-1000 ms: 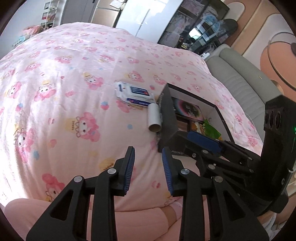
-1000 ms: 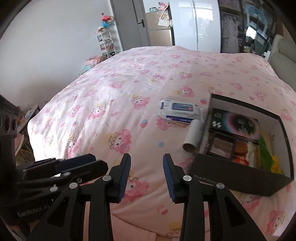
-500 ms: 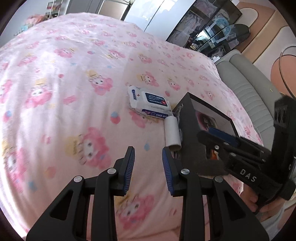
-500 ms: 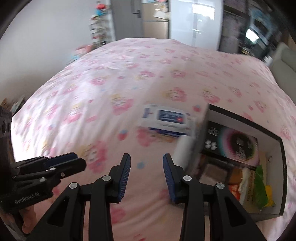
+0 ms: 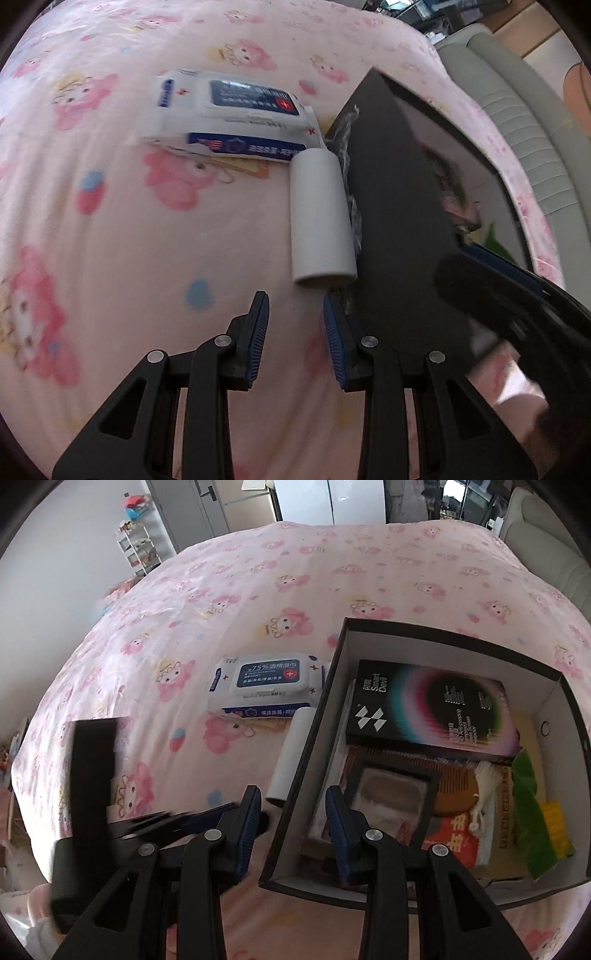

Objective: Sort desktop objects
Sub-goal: 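Grasp the white lint roller with the left tool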

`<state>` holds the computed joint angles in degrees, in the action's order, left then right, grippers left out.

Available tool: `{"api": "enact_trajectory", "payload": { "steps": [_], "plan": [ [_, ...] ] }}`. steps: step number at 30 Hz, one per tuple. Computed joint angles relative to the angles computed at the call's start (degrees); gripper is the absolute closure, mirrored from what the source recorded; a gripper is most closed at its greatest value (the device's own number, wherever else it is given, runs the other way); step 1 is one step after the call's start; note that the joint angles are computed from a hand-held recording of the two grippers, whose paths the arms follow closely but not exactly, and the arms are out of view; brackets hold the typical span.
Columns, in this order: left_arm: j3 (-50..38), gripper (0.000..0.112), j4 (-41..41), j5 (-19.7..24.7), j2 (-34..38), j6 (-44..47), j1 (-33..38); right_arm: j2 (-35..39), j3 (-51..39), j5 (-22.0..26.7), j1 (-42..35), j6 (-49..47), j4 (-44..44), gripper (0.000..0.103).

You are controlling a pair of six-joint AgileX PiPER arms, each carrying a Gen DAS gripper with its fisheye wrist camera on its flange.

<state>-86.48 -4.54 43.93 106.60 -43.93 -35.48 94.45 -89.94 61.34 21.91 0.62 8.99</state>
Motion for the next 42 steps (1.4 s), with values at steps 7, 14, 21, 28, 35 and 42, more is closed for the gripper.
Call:
{"api": "enact_trajectory", "payload": {
  "steps": [7,14,21,28,35,42],
  "plan": [
    [0.07,0.109,8.00,-0.92,0.96,-9.46,-2.16,-0.50,1.40,-0.58,0.30,0.84,-0.57,0.071],
    [15.90,0.110,10.81,-0.77,-15.41,-14.75,-4.22,-3.38,3.37,-2.02,4.49,1.55,-1.80,0.062],
    [25.50,0.109,9.69,4.49,-26.31,-15.26,-2.29,-9.61,7.90,-8.29,11.38,5.90,-8.64,0.062],
    [40.78,0.107,3.04,-6.39,-39.60,-18.80,3.11,-5.84,10.26,-10.53,15.21,-3.11,-1.62,0.062],
    [42.58,0.107,-4.36,-12.75,-38.34,-10.65,3.06,1.46,8.22,-11.33,14.70,-1.61,-0.05,0.062],
    [39.94,0.103,5.36,-10.12,-35.47,-19.88,-0.24,2.45,9.76,-9.14,11.00,-13.41,14.47,0.062]
  ]
}}
